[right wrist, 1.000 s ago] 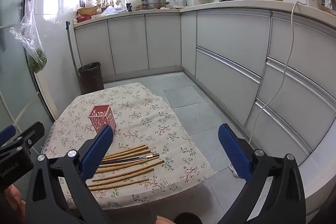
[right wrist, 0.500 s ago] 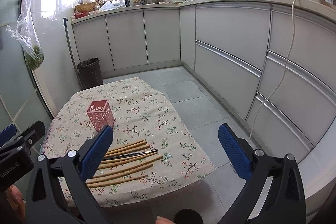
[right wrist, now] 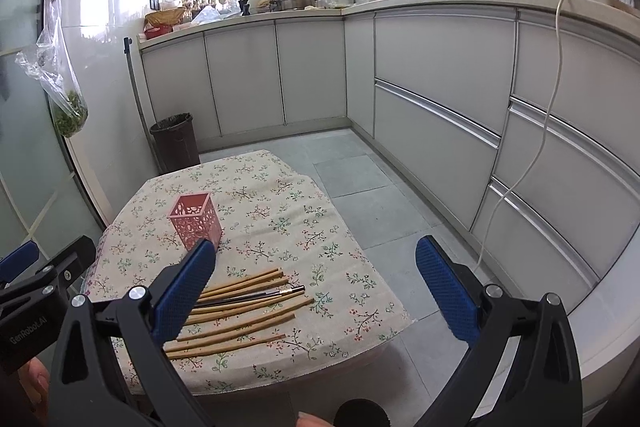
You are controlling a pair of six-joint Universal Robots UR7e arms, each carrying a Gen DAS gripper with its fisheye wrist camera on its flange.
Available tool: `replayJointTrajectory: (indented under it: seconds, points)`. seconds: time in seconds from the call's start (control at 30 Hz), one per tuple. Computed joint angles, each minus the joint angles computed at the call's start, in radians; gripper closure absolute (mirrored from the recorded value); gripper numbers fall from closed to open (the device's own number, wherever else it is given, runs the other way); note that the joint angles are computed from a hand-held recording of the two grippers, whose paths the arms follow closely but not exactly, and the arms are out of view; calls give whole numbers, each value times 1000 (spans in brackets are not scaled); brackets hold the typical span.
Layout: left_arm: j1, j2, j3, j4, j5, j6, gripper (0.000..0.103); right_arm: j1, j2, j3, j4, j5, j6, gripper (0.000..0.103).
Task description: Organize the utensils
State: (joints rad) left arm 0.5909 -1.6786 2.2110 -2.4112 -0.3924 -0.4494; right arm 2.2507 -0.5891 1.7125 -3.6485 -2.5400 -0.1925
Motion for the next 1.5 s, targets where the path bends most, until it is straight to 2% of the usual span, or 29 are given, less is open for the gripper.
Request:
replayJointTrajectory:
  seconds: [1.5]
  points:
    - [-16, -11, -13, 42, 8, -28, 7, -4, -16, 22, 14, 9, 37, 5]
